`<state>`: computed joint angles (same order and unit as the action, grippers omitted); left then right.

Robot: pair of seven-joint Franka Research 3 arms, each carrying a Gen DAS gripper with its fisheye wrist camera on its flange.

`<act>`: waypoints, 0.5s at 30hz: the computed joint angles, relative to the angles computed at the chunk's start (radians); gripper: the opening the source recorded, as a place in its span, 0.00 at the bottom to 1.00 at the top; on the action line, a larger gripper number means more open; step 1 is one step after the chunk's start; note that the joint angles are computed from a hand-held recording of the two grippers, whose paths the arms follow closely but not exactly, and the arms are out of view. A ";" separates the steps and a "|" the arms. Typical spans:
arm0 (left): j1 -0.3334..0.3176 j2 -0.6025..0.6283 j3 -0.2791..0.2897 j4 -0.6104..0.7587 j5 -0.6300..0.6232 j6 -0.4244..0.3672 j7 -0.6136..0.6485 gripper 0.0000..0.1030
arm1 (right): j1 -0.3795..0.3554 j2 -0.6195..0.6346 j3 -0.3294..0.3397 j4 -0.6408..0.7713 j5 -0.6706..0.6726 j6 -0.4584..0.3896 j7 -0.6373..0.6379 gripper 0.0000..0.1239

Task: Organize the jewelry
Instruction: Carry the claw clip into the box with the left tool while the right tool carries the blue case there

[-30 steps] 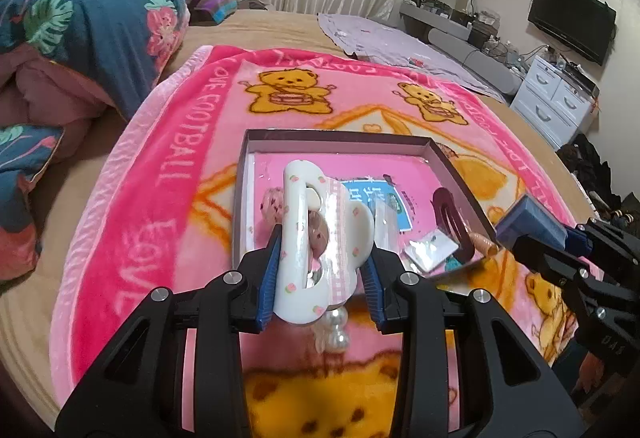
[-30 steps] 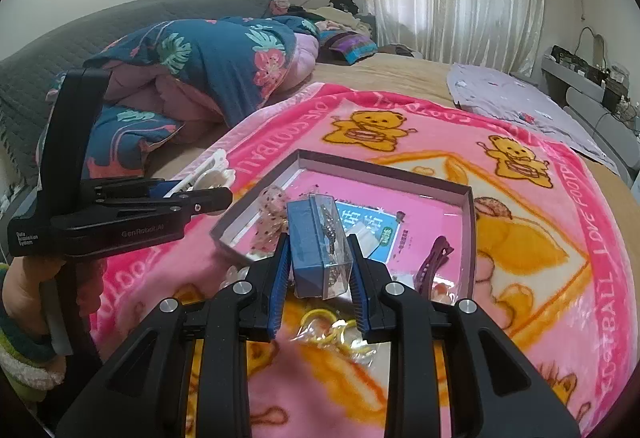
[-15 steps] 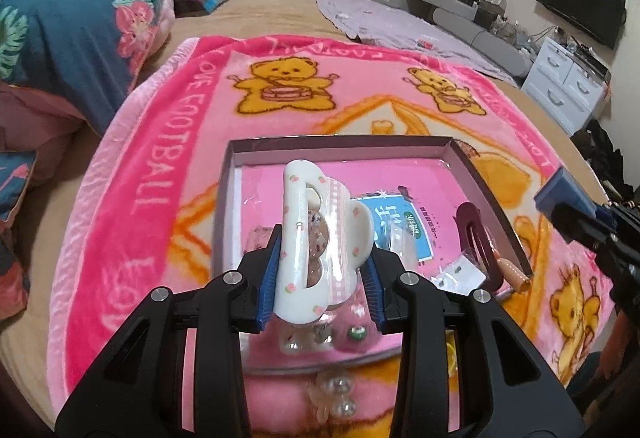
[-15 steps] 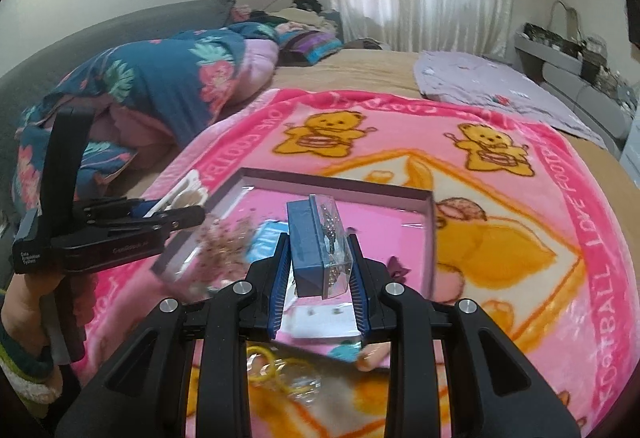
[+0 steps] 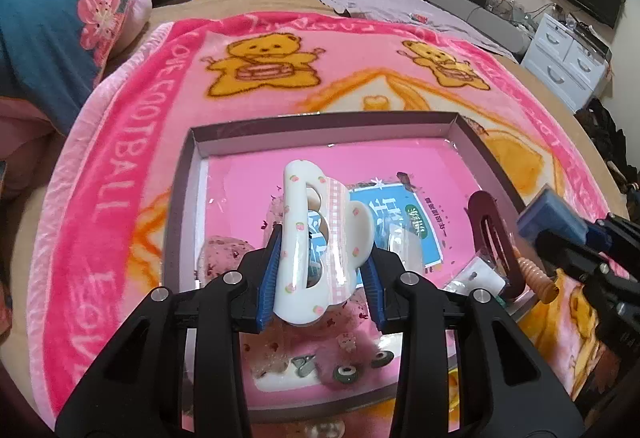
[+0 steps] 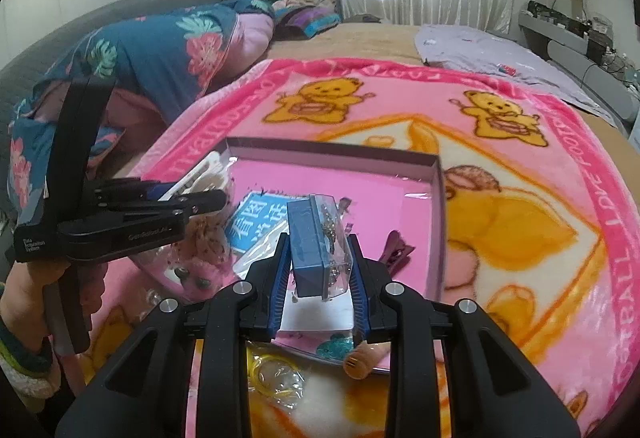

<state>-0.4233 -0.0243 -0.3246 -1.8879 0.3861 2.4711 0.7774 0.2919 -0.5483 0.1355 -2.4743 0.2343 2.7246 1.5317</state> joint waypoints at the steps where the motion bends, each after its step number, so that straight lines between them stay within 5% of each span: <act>1: 0.000 0.002 0.000 -0.001 -0.003 0.001 0.003 0.27 | 0.003 0.004 -0.001 0.000 0.001 0.000 -0.002 0.21; 15: -0.003 0.023 0.004 -0.001 -0.029 -0.008 0.026 0.27 | 0.030 0.074 0.004 0.021 -0.005 -0.050 -0.021 0.21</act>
